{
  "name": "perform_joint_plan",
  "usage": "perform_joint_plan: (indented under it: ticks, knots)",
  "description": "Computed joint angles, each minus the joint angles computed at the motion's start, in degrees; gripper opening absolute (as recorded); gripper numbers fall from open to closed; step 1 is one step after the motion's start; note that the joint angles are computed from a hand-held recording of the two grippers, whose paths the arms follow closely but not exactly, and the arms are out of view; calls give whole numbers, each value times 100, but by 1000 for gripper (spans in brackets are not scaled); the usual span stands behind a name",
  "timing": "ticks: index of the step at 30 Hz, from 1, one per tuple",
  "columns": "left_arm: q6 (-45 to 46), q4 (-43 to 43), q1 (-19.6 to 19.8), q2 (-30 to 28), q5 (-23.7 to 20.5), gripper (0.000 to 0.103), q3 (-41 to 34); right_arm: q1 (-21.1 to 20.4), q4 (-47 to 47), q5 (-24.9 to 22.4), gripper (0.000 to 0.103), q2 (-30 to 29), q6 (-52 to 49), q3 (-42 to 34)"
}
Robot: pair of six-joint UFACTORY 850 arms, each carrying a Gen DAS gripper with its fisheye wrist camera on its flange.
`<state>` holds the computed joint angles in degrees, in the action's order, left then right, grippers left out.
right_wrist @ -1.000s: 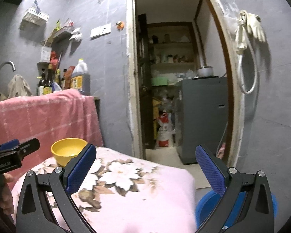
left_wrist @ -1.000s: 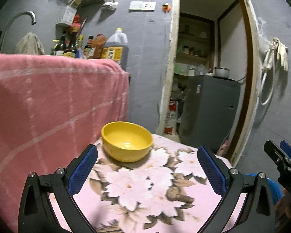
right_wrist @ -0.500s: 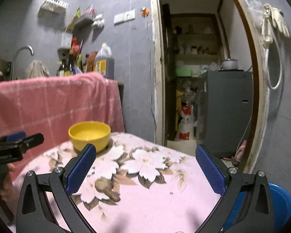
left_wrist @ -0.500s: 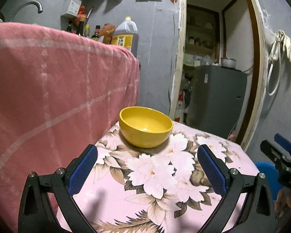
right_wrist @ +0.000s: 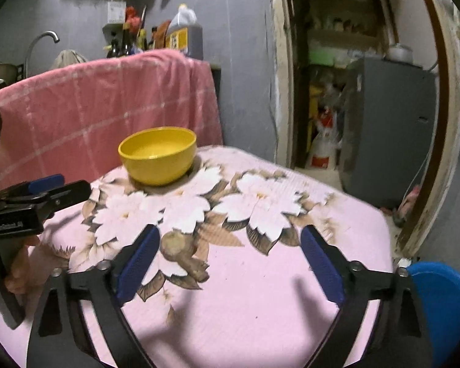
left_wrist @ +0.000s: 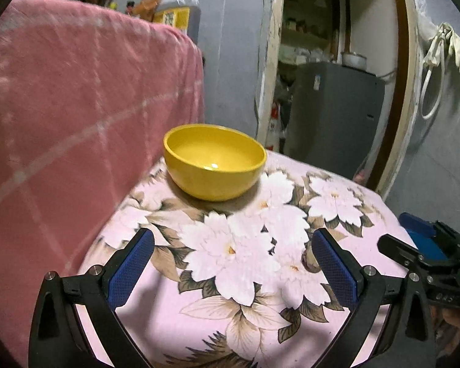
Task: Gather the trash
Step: 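Grasp a brown wrapper with left tool while right tool grasps a brown cork-like piece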
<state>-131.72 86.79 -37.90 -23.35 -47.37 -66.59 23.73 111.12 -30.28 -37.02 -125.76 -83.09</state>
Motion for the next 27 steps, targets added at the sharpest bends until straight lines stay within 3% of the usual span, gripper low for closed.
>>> perform_joint_plan:
  ticks: [4, 6, 7, 11, 18, 21, 27]
  knots:
    - [416, -198, 175, -53, 650, 86, -118, -12, -1566, 34, 68, -272, 1600, -447]
    - [750, -402, 268, -107, 993, 71, -211, 1, -2406, -49, 54, -434, 2397, -707]
    - [879, -496, 299, -130, 1113, 68, -252, 14, -2674, -76, 51, -483, 2642, -790]
    - [1556, -1044, 440, -245, 1636, 56, -427, 97, -3781, -230, 44, -685, 3514, -1121]
    - [2008, -1599, 525, -330, 1887, 54, -518, 242, -4947, -388, 30, -905, 4427, -1490]
    - [2251, -1722, 536, -374, 1953, 51, -591, 265, -5029, -351, 20, -886, 4423, -1466]
    - [3101, -2211, 523, -591, 2000, 51, -884, 188, -4916, -418, 15, -872, 4397, -1423]
